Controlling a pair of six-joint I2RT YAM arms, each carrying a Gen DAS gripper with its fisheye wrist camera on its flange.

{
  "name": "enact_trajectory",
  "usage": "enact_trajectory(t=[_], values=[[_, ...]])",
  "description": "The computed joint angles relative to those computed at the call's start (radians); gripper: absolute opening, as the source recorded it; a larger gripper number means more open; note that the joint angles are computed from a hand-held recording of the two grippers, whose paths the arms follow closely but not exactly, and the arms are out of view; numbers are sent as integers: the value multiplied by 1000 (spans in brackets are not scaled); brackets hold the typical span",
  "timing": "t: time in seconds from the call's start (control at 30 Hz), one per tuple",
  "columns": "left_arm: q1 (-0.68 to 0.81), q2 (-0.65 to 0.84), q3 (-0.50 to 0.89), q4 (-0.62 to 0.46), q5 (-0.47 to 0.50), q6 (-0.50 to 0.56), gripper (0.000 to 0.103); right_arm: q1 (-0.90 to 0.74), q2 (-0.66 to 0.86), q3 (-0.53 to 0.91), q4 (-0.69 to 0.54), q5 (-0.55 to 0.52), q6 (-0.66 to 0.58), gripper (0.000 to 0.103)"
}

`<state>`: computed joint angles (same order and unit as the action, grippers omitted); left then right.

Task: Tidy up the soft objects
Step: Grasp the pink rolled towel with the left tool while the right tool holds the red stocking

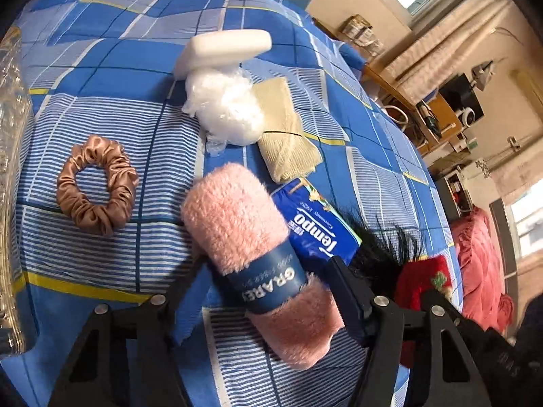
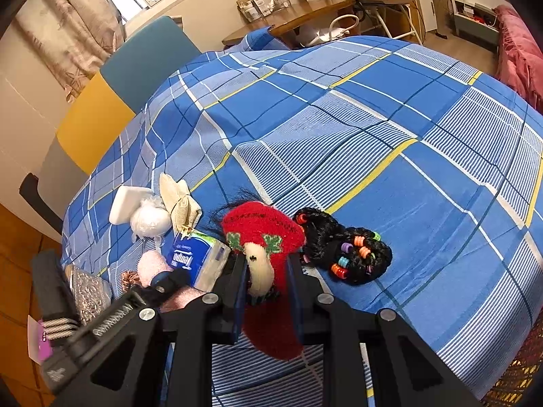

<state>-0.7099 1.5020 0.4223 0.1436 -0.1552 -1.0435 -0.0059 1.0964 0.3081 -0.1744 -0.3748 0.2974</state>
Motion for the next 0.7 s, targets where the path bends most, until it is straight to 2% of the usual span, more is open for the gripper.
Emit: enact_trajectory(t=[0.07, 0.1, 0.2, 0.33, 0.53, 0.7], values=[[-7, -5, -6, 3, 1, 39, 63, 7, -2, 0, 1, 1, 0, 21], [-2, -12, -21, 22, 22, 51, 50, 11, -4, 0, 1, 4, 0, 21], [11, -56, -78, 67, 52, 13, 47, 13, -6, -2, 4, 5, 2, 21], [-38, -166, -156, 60, 10, -34, 46, 9, -8, -4, 8, 4, 3, 21], [-155, -350, -230, -45, -58, -88, 45, 26, -23, -5, 5, 12, -6, 21], [-307, -573, -307, -174, -149, -207, 41, 47, -33, -7, 9, 8, -8, 21]])
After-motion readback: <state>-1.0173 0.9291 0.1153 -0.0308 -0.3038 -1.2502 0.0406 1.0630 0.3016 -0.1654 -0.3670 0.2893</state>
